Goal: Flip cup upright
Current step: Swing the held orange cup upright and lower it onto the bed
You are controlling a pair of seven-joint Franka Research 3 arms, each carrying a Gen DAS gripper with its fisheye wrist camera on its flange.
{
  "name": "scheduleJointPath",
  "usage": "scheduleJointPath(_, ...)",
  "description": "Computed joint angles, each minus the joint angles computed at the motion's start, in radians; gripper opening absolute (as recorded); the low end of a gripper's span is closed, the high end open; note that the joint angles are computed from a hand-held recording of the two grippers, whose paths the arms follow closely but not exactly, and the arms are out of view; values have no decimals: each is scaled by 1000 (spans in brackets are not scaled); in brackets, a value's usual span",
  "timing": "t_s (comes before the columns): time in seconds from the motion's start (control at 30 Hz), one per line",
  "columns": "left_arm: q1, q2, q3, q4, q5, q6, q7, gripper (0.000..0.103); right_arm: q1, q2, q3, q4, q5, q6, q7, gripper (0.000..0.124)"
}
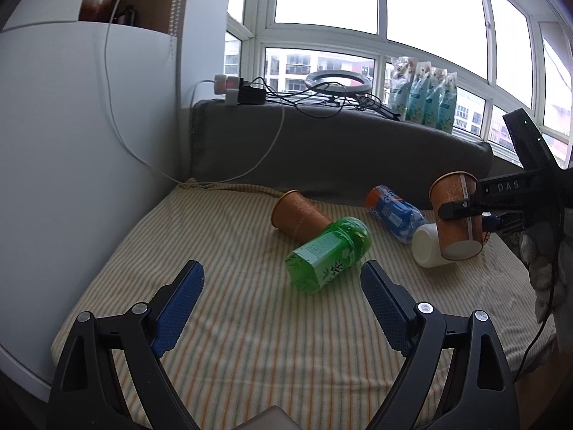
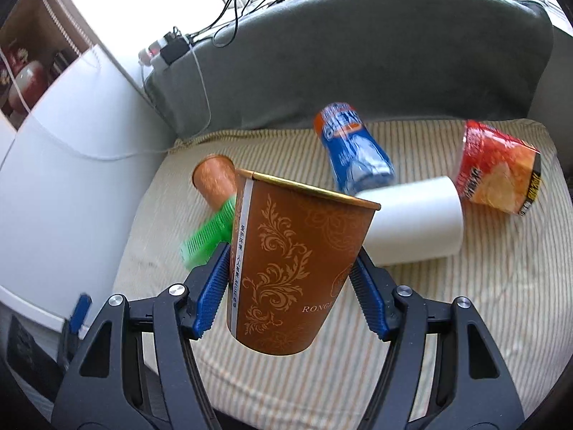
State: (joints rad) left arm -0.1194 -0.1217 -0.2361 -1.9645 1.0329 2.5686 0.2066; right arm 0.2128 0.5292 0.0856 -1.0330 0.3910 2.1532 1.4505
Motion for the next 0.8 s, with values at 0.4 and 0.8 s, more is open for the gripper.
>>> scheduleJointPath(0.4, -25, 47, 13, 38, -118, 36, 92, 89, -4, -107, -2, -224, 7, -32, -142, 69)
scheduleJointPath(0.8, -35, 66, 23, 45, -249, 69, 190, 89, 11, -78, -1, -232, 14, -73, -165, 69)
